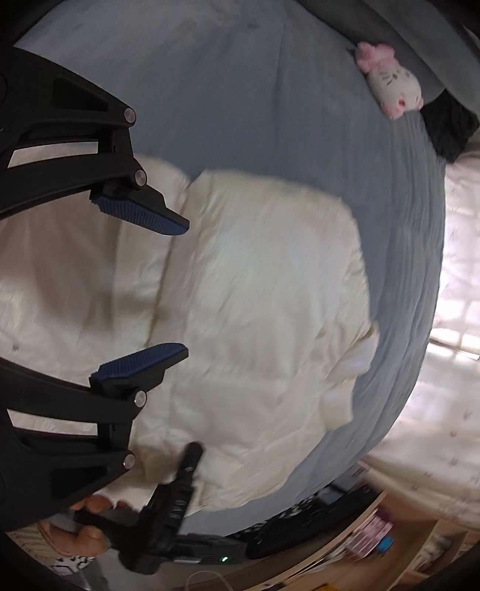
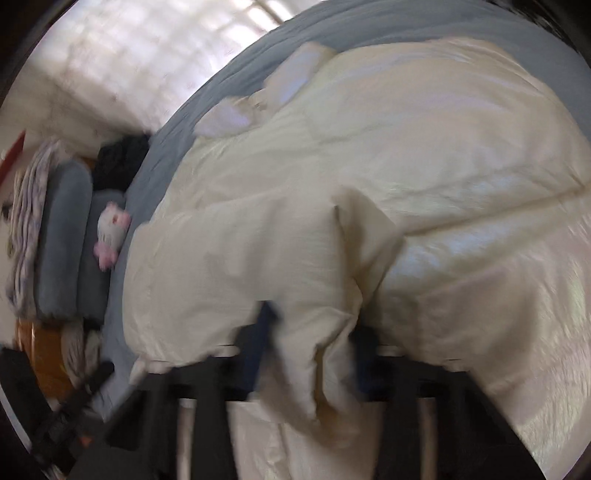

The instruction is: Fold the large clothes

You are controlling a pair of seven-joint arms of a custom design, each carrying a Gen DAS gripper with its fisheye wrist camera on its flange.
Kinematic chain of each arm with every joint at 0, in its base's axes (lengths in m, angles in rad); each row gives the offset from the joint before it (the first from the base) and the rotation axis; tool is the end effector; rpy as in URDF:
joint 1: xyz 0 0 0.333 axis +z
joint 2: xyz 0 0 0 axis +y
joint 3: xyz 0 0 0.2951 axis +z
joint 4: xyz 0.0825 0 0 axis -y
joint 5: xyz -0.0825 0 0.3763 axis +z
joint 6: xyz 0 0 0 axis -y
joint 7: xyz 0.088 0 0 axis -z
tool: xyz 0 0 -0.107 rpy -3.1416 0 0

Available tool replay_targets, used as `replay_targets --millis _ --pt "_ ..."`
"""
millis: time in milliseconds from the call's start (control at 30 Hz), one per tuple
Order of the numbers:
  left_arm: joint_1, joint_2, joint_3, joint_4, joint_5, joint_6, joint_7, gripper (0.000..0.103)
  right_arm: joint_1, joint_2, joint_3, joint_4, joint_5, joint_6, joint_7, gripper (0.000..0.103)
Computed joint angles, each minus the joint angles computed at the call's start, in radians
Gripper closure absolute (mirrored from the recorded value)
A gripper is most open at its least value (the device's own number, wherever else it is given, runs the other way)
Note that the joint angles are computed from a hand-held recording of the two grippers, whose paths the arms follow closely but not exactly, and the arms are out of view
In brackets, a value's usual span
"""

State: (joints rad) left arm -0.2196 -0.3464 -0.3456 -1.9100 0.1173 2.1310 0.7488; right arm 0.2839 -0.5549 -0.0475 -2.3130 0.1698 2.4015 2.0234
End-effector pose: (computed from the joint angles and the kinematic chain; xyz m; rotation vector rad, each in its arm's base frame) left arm 0.4023 -0.2841 0.6702 -2.1497 1.7420 -0.7411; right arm 0.4230 0.0993 0.6053 -1.4692 2.0026 -0.1453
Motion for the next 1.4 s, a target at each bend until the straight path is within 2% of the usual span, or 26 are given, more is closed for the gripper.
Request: replay_targets --millis 100,267,400,567,667,767,900,967,1000,1100,1200,1267,1333,1400 --pt "0.023 -0.009 0.000 0.009 0.046 -0.002 -0.004 0.046 -0.014 0.002 0.062 0.080 -0.124 0.061 -0.042 0.090" --pt "0.060 0.024 -0.015 0.072 0.138 0.009 -0.040 0.046 -0.068 0.074 0.104 0.230 -0.288 0.146 -0.039 0.090" --pt "0.068 0.094 -0.022 0.137 0.210 0.003 -0.088 0.046 -0.104 0.203 0.085 0.330 -0.337 0.139 -0.015 0.090" --pt "0.034 0.263 -0.017 0.256 0.327 -0.071 -0.156 0.046 -0.148 0.361 0.051 0.383 -0.354 0.041 0.020 0.090" --pt "-0.004 0.370 0.010 0.319 0.356 -0.114 -0.172 0.046 -0.162 0.381 0.030 0.331 -0.327 0.074 0.023 0.090" --pt "-0.038 0.418 0.047 0.323 0.352 -0.092 -0.187 0.046 -0.166 0.384 0.019 0.284 -0.299 0.155 0.001 0.086" --pt "-0.073 0.427 0.097 0.288 0.356 -0.048 -0.201 0.044 -0.170 0.400 0.017 0.276 -0.286 0.179 -0.032 0.079" --pt "-0.082 0.424 0.109 0.274 0.352 -0.037 -0.203 0.044 -0.172 0.411 0.027 0.309 -0.299 0.134 -0.016 0.067" --pt "-0.086 0.423 0.112 0.278 0.350 -0.044 -0.201 0.044 -0.176 0.399 0.027 0.306 -0.305 0.116 -0.007 0.065" --pt "-0.086 0.400 0.118 0.277 0.332 -0.058 -0.189 0.044 -0.192 0.293 0.033 0.238 -0.338 0.101 0.039 0.060" --pt "-0.081 0.343 0.110 0.256 0.332 -0.024 -0.185 0.044 -0.218 0.231 0.079 0.212 -0.459 0.152 0.140 0.056" --pt "-0.083 0.350 0.097 0.295 0.366 -0.026 -0.181 0.044 -0.192 0.220 0.083 0.218 -0.468 0.207 0.141 0.051" --pt "-0.088 0.375 0.090 0.340 0.383 -0.019 -0.177 0.044 -0.133 0.249 0.066 0.261 -0.398 0.217 0.075 0.051" --pt "-0.104 0.431 0.089 0.415 0.402 -0.035 -0.182 0.044 -0.105 0.301 0.078 0.321 -0.378 0.204 0.049 0.051"
